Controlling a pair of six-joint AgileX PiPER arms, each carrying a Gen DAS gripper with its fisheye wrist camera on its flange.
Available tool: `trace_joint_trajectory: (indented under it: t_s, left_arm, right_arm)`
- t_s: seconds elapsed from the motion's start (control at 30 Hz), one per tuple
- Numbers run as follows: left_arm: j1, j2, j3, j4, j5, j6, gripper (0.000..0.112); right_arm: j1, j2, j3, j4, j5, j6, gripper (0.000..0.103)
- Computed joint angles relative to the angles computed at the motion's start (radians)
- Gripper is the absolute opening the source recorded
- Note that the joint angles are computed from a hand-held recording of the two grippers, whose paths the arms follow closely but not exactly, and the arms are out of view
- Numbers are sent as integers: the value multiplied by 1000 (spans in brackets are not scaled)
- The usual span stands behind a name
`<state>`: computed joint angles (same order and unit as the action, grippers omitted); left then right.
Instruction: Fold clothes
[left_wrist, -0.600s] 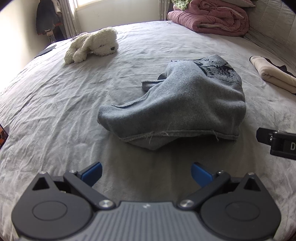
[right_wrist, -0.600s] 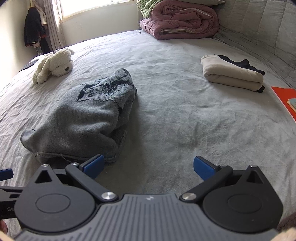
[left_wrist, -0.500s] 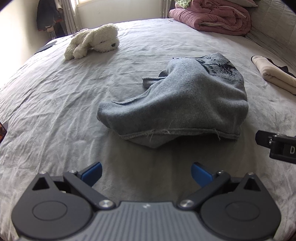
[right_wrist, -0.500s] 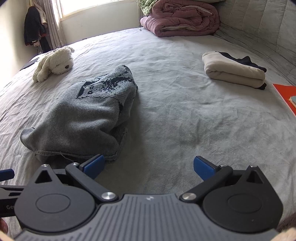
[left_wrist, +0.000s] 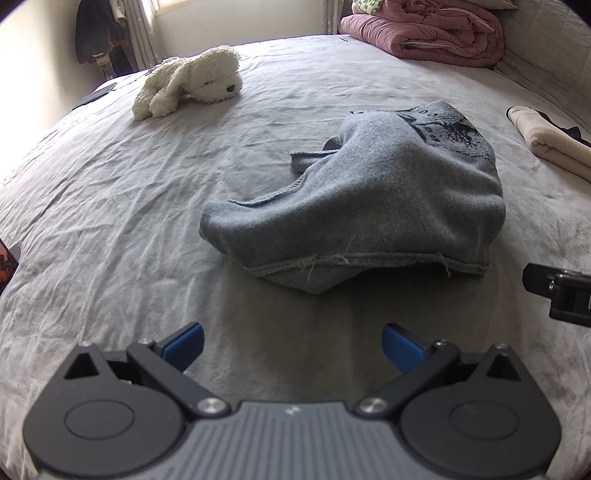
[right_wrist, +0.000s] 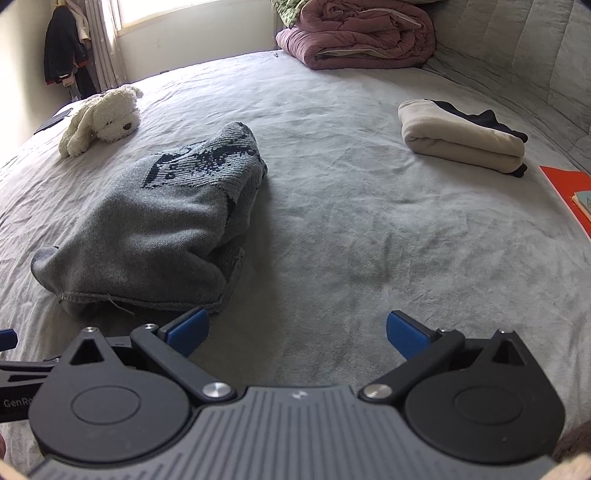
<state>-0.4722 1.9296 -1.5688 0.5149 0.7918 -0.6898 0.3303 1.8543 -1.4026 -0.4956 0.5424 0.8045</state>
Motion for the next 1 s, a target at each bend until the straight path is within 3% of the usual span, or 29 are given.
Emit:
trace_joint_trajectory:
  t_s: [1.0]
  left_arm:
    - [10,9,-9,7,11,16,103]
  right_arm:
    - [8,5,-4,8,7,-27,103]
